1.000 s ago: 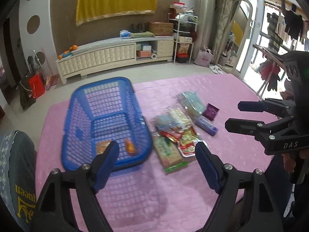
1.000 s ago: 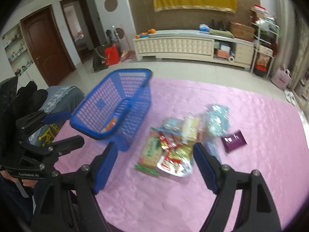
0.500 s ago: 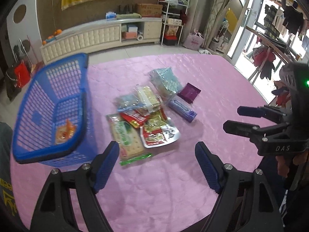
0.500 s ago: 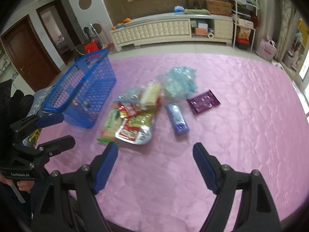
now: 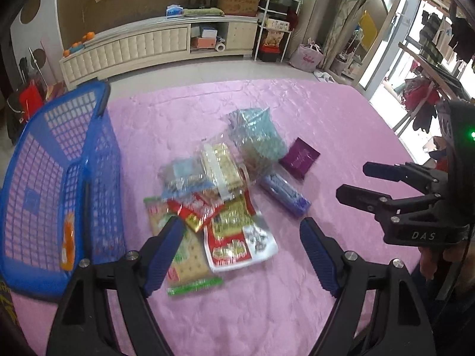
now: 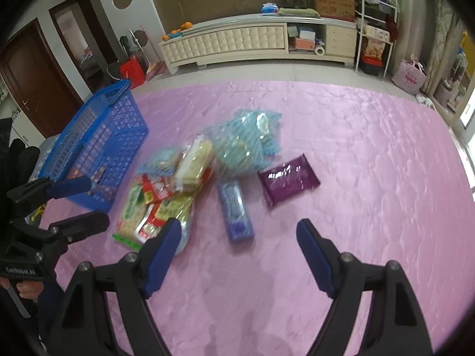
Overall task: Organize snacks
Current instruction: 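Move both tools back to the snack pile and reach for the teal biscuit bag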
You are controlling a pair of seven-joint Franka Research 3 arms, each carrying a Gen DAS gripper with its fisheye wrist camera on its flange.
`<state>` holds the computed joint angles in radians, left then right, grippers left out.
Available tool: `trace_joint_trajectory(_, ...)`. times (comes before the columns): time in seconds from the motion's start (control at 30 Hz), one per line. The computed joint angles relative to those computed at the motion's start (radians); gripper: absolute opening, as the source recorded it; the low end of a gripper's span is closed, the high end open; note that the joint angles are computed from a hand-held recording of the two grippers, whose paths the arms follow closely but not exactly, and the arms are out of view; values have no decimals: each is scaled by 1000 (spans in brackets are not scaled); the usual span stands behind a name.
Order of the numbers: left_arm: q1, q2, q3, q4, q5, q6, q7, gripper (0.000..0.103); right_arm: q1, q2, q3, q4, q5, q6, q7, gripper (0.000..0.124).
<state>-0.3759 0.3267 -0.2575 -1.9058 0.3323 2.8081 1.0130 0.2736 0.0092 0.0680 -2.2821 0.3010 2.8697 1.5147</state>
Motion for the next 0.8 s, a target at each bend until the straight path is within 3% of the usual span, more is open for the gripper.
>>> trace_joint_trajectory(0.13, -40, 66, 45, 89, 67, -30, -39, 79, -9, 76, -5, 79, 9, -1, -41, 83)
trace_joint_trajectory(0.23, -111, 121, 129, 167, 196, -82, -162, 79, -20, 141, -2, 140, 30, -4, -85, 83)
trace_joint_trajectory(0.4, -52, 200, 75, 249, 140, -109, -123, 79, -29, 241, 6, 239, 53, -31, -140, 83)
trace_joint_trajectory(0.63, -48, 241, 85, 297, 127, -129, -100, 79, -35, 336, 9, 331, 69, -65, -158, 83)
trace_joint_trajectory(0.8, -39, 248, 81, 300, 111, -133, -84, 79, -74, 361, 63, 349, 159, -54, -270, 83)
